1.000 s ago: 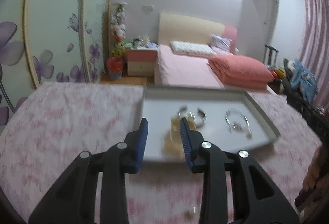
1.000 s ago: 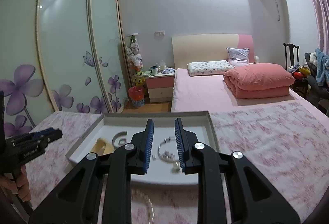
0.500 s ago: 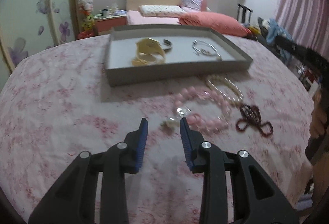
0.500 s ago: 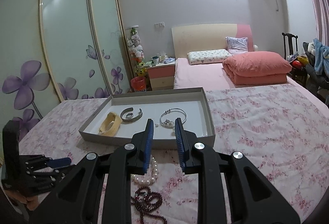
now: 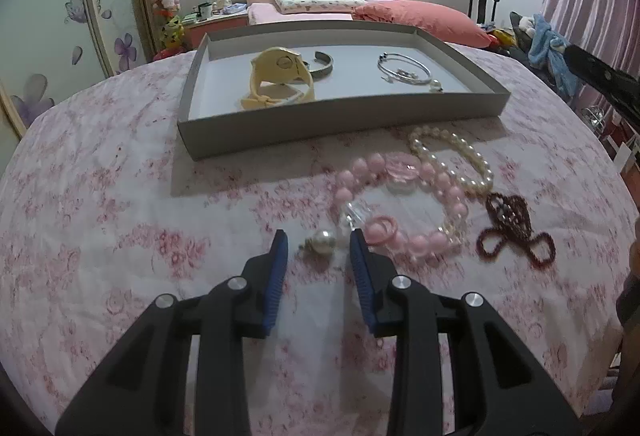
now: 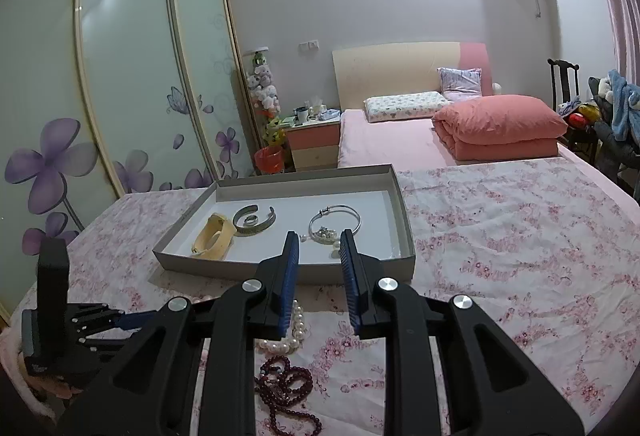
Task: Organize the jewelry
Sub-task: 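Grasp the pearl stud earring with the left gripper while the right gripper grasps the dark red bead necklace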
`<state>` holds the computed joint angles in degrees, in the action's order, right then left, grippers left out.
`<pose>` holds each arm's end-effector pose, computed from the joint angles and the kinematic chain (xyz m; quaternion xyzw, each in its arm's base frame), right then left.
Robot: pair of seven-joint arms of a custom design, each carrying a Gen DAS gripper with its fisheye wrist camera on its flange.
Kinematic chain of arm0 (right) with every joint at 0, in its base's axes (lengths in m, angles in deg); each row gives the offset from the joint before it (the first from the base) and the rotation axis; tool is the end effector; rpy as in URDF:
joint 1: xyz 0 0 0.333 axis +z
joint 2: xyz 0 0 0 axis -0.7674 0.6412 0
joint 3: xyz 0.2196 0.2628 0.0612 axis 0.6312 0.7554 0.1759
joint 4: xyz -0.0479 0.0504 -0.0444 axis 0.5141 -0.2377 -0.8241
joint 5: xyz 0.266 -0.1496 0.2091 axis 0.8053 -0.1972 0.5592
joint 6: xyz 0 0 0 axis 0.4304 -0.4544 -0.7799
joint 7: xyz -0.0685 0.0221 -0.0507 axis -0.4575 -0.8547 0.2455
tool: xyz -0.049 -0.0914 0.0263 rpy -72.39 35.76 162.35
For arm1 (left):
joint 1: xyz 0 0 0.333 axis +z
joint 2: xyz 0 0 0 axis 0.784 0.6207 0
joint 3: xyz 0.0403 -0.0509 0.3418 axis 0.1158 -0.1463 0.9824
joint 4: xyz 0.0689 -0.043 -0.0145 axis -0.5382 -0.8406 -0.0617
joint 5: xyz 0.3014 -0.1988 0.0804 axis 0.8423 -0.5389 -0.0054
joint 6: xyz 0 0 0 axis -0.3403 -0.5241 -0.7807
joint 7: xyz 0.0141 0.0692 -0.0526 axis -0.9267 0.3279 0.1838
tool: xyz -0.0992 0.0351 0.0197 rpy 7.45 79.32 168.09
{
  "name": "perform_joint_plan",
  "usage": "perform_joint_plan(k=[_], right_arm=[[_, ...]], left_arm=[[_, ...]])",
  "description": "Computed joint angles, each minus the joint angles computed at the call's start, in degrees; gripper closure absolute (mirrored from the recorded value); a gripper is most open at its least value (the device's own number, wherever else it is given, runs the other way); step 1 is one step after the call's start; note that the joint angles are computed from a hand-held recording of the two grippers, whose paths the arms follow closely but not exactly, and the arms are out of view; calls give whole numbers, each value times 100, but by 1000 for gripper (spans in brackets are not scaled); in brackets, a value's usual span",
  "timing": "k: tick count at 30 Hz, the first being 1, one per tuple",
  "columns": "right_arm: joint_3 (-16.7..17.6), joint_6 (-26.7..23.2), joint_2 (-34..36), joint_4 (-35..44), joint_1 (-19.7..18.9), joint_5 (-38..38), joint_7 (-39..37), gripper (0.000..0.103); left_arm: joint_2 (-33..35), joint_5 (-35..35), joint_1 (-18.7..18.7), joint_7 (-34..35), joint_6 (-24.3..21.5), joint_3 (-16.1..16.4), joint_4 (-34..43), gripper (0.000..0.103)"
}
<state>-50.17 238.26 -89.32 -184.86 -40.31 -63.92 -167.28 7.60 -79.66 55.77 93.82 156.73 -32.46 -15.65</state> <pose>0.4870 0.1757 0.5791 -0.4428 0.7189 -0.3883 0.3692 0.6700 -0.0858 0.5124 -0.3605 0.8720 -0.3113 0.1127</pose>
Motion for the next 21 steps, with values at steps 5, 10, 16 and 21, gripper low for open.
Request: perform_joint_plan(k=[5,10,16,21], right_arm=[[-7,37,9,1,10,49,-29,80],[-23,174,0,-50,26,258,-172,80],[-121,712,-70,-350,39,1419,-1366,73],[-104,911,40,-569,171,2959,-3046,44]], left_arm=[[64,162,-83,-134,136,0,52,82],[101,245,-82,-360,225,18,101,83],[165,203,86,-614,389,59,237,83],[238,159,247,-820,468,83,439,83]])
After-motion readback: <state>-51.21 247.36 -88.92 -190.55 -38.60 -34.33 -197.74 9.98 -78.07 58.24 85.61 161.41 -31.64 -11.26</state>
